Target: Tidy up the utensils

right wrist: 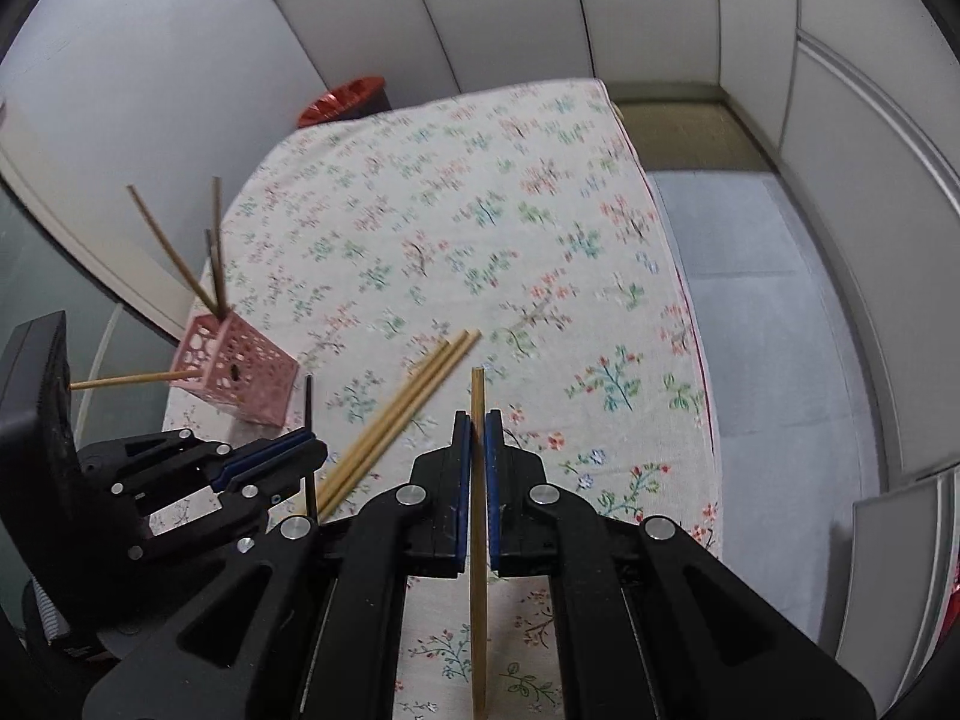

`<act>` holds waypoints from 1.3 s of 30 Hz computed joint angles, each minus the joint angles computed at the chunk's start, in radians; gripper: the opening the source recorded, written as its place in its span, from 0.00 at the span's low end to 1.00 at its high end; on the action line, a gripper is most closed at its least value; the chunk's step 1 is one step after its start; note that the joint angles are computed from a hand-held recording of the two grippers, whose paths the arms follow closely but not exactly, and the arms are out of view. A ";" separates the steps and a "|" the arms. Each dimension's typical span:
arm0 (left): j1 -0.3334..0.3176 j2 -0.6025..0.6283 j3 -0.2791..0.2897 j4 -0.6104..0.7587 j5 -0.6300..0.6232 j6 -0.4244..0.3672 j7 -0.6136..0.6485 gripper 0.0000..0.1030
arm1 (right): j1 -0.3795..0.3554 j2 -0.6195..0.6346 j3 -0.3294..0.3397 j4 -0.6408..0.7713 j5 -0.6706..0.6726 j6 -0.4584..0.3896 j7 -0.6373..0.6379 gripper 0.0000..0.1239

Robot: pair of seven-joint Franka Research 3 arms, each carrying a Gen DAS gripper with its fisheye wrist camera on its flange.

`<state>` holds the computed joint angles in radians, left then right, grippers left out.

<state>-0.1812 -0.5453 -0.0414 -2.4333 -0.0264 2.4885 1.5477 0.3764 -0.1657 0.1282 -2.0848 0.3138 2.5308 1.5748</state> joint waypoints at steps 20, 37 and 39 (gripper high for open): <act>0.172 -0.247 0.012 -0.067 0.145 0.239 -0.186 0.05 | 0.058 -0.053 0.035 0.022 0.012 0.317 -0.009 0.03; 0.298 -0.172 -0.015 -0.082 0.345 0.278 -0.339 0.05 | 0.105 0.006 0.056 0.088 0.037 0.396 0.011 0.03; 0.286 -0.153 0.001 -0.082 0.340 0.275 -0.331 0.05 | 0.110 0.010 0.056 0.091 0.040 0.400 0.008 0.03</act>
